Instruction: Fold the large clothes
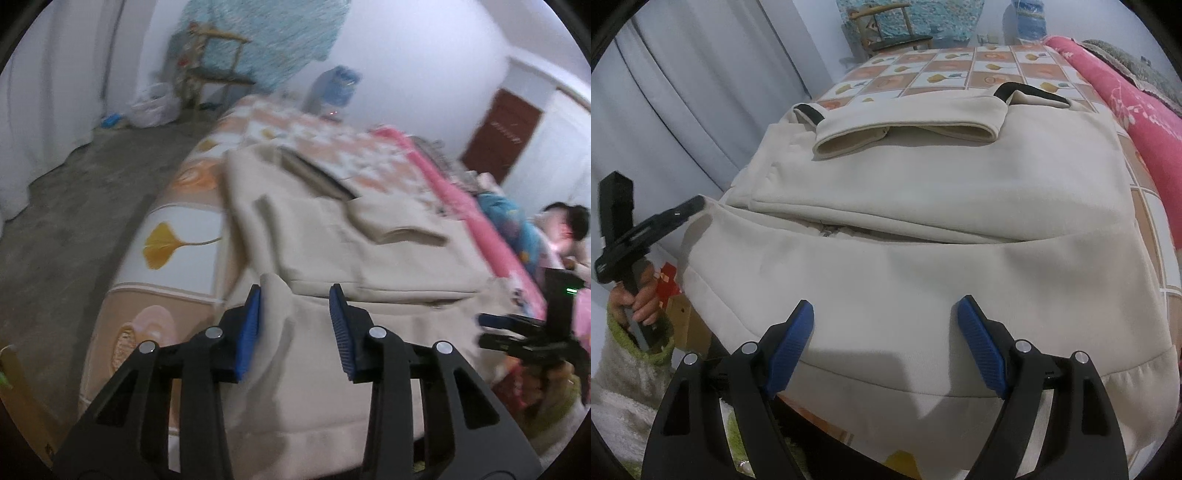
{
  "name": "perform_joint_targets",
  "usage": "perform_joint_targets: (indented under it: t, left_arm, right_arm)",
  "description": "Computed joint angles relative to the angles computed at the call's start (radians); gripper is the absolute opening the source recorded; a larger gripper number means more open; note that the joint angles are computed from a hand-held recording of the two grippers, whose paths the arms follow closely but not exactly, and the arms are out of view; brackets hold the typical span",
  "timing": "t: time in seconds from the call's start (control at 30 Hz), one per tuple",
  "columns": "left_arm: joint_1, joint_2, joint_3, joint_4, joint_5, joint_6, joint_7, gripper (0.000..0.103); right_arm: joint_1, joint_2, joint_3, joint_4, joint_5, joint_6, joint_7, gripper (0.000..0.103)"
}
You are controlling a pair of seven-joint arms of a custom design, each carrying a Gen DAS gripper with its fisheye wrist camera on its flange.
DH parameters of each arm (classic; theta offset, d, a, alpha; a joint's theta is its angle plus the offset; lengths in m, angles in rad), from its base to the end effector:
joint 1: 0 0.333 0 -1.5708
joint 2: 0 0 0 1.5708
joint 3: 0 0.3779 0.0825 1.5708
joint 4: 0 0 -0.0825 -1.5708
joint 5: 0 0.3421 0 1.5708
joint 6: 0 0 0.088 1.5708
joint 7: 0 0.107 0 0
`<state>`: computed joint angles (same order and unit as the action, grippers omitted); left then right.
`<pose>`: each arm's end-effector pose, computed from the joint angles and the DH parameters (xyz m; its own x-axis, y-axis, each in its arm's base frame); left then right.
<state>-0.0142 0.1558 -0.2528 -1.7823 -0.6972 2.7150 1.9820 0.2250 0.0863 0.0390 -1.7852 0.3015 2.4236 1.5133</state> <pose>0.6098 -0.1292 0.6272 -0.2840 -0.8785 0.3842 -0.7161 -0.0721 -0.6943 0.5763 0.1559 0.6351 0.2137 -0.9422 -0.2581 -0.8601 -0.0562 -0.5070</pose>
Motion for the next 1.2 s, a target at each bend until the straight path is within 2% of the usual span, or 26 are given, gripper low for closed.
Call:
perform_joint_targets:
  t: [0.07, 0.1, 0.13, 0.27, 0.4, 0.43, 0.6, 0.67, 0.77, 0.87, 0.97, 1.2]
  left_arm:
    - [0.023, -0.014, -0.023, -0.001, -0.11, -0.032, 0.101, 0.035]
    - [0.021, -0.017, -0.019, -0.001, -0.128, -0.044, 0.12, 0.035]
    - [0.007, -0.017, -0.006, -0.006, -0.089, -0.043, 0.092, 0.035]
    - [-0.061, 0.002, 0.058, -0.01, 0.272, -0.053, -0.187, 0.035]
    - [-0.078, -0.007, 0.063, -0.026, 0.488, -0.03, -0.341, 0.035]
    - [-0.11, -0.007, 0.092, -0.023, 0.608, -0.035, -0.437, 0.035]
    - [-0.183, 0.011, 0.131, 0.021, 1.041, -0.136, -0.737, 0.028]
    - [-0.192, 0.008, 0.126, 0.021, 1.13, -0.162, -0.802, 0.027]
    - [-0.19, 0.01, 0.113, 0.032, 1.189, -0.187, -0.85, 0.027]
    - [-0.181, 0.012, 0.103, 0.038, 1.196, -0.201, -0.863, 0.027]
    - [-0.182, 0.013, 0.097, 0.044, 1.212, -0.214, -0.878, 0.027]
    - [-0.194, 0.02, 0.094, 0.056, 1.26, -0.243, -0.92, 0.026]
  right_arm:
    - [0.001, -0.004, 0.0, -0.004, -0.003, 0.0, 0.001, 0.078]
    - [0.001, -0.003, 0.0, -0.004, -0.003, 0.002, 0.001, 0.078]
    - [0.001, -0.004, 0.0, -0.004, -0.002, 0.002, 0.001, 0.078]
    - [0.001, -0.005, 0.0, -0.009, 0.003, 0.01, 0.002, 0.078]
    - [0.002, -0.004, 0.0, -0.01, -0.004, 0.013, 0.004, 0.078]
    - [0.002, -0.005, 0.0, -0.012, -0.005, 0.017, 0.003, 0.078]
    - [0.0, -0.017, -0.002, -0.021, -0.005, 0.016, 0.013, 0.078]
    - [-0.003, -0.041, -0.007, -0.044, -0.023, 0.033, 0.027, 0.078]
    - [-0.018, -0.096, -0.019, -0.099, -0.087, 0.094, 0.088, 0.077]
    - [-0.057, -0.149, -0.031, -0.151, -0.18, 0.143, 0.206, 0.067]
    - [-0.095, -0.164, -0.037, -0.168, -0.217, 0.161, 0.276, 0.057]
    - [-0.122, -0.097, -0.053, -0.118, -0.162, 0.171, 0.255, 0.048]
